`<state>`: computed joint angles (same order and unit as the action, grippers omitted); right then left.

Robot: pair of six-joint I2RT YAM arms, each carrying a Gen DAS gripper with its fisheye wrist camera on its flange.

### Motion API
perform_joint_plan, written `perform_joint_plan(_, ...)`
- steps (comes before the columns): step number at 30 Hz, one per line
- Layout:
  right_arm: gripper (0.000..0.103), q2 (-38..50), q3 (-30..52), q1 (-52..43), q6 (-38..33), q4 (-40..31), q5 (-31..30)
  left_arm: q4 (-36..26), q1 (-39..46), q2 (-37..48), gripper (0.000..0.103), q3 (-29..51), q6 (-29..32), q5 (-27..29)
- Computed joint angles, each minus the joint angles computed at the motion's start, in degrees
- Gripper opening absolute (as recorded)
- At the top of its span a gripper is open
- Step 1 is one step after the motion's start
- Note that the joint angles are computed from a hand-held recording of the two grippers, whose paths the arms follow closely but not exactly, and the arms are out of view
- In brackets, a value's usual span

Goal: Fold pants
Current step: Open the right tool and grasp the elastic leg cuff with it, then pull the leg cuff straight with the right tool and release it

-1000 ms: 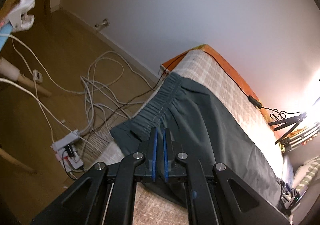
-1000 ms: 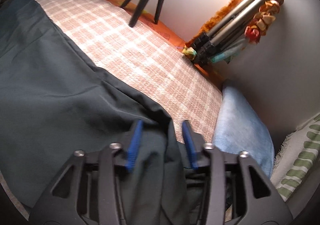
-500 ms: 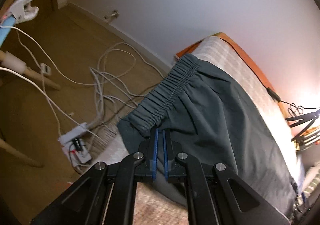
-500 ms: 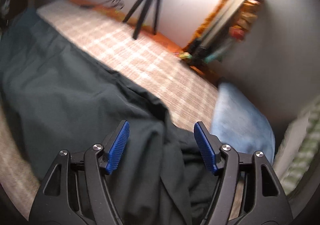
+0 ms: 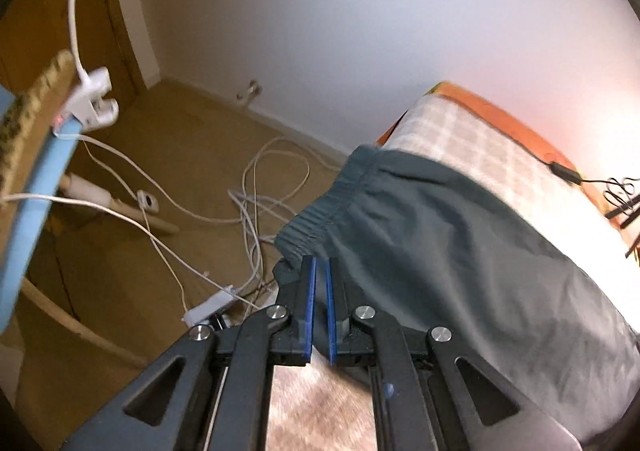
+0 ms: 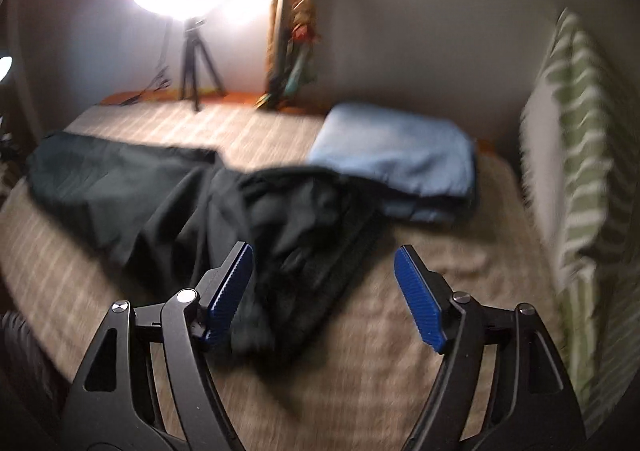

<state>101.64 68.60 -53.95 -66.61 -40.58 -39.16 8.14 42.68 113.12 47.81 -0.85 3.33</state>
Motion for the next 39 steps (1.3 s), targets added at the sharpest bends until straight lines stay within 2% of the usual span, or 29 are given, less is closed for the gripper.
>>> perform_joint_plan(3, 0.076, 2.3, -0.64, -0.9, -6.27, -4.59, -0.6, -0.07, -2.33, -6.94, 0.002, -5.26, 0.55, 1.92)
perform_joint_plan(8, 0.076, 1.75, -9.39, 1.98, -6.98, 6.37, 2.92, -2.31, -14.13, -18.99, 0.003, -14.24, -0.21, 5.31)
perform_joint_plan(9, 0.069, 2.05, -10.3, 2.74, -6.28, 8.36, 3.58, -2.77, -16.97, -20.33, 0.003, -15.33, -0.87, 5.72)
perform_joint_plan(10, 0.057, 2.78, -10.39, 3.46, -5.96, 9.28, 4.23, -3.14, -21.88, -21.98, 0.003, -16.66, -2.29, 6.06)
perform_joint_plan(11, 0.024, 3.76, -9.54, 4.08, -5.98, 8.49, 5.06, -3.44, -25.1, -23.0, 0.003, -17.38, -3.16, 6.09)
perform_joint_plan(12, 0.015, 4.51, -8.4, 4.71, -5.41, 7.82, 5.89, -3.48, -28.66, -23.53, 0.003, -17.88, -4.12, 5.79)
perform_joint_plan(15, 0.014, 4.34, -6.05, 4.95, -6.82, 6.44, 5.32, -3.26, -40.82, -20.7, 0.003, -16.31, -7.53, 4.05)
perform_joint_plan(18, 0.014, 4.17, -1.42, 6.0, -5.53, 6.03, 5.48, -3.37, -50.66, -14.3, 0.003, -12.45, -9.92, 1.57)
perform_joint_plan(23, 0.014, 12.88, 15.73, 10.96, 4.64, 3.89, 9.65, -3.06, -58.28, -4.8, 0.003, -8.02, -13.02, 0.39)
perform_joint_plan(26, 0.016, 24.04, 30.18, 15.58, 12.79, -1.27, 15.42, -2.75, -58.82, -2.25, 0.003, -7.48, -13.89, 0.25)
perform_joint_plan(27, 0.031, 26.02, 31.93, 16.36, 14.84, -0.79, 17.81, -2.24, -58.65, -2.09, 0.003, -7.64, -14.23, 0.23)
perform_joint_plan(28, 0.043, 26.07, 30.95, 16.66, 16.7, 1.67, 19.61, -2.17, -58.56, -2.36, 0.003, -7.82, -14.66, 0.43)
perform_joint_plan(29, 0.064, 25.57, 29.18, 16.4, 18.42, 4.35, 20.37, -2.39, -58.2, -2.85, 0.003, -8.05, -14.61, 0.83)
perform_joint_plan(30, 0.074, 25.17, 27.99, 15.36, 19.32, 5.09, 18.94, -2.65, -57.81, -3.2, 0.002, -8.23, -14.41, 1.05)
perform_joint_plan(35, 0.074, 24.42, 24.76, 6.24, 23.38, -5.4, 8.54, -2.87, -57.48, -2.73, 0.003, -7.97, -13.97, 1.37)
perform_joint_plan(37, 0.074, 26.72, 25.01, 2.61, 26.0, -12.61, 5.83, -2.63, -58.07, -2.02, 0.003, -7.36, -14.41, 0.98)
perform_joint_plan(39, 0.074, 28.83, 24.94, 0.3, 27.46, -16.59, 2.72, -2.39, -58.05, -1.43, 0.003, -6.9, -14.54, 1.0)
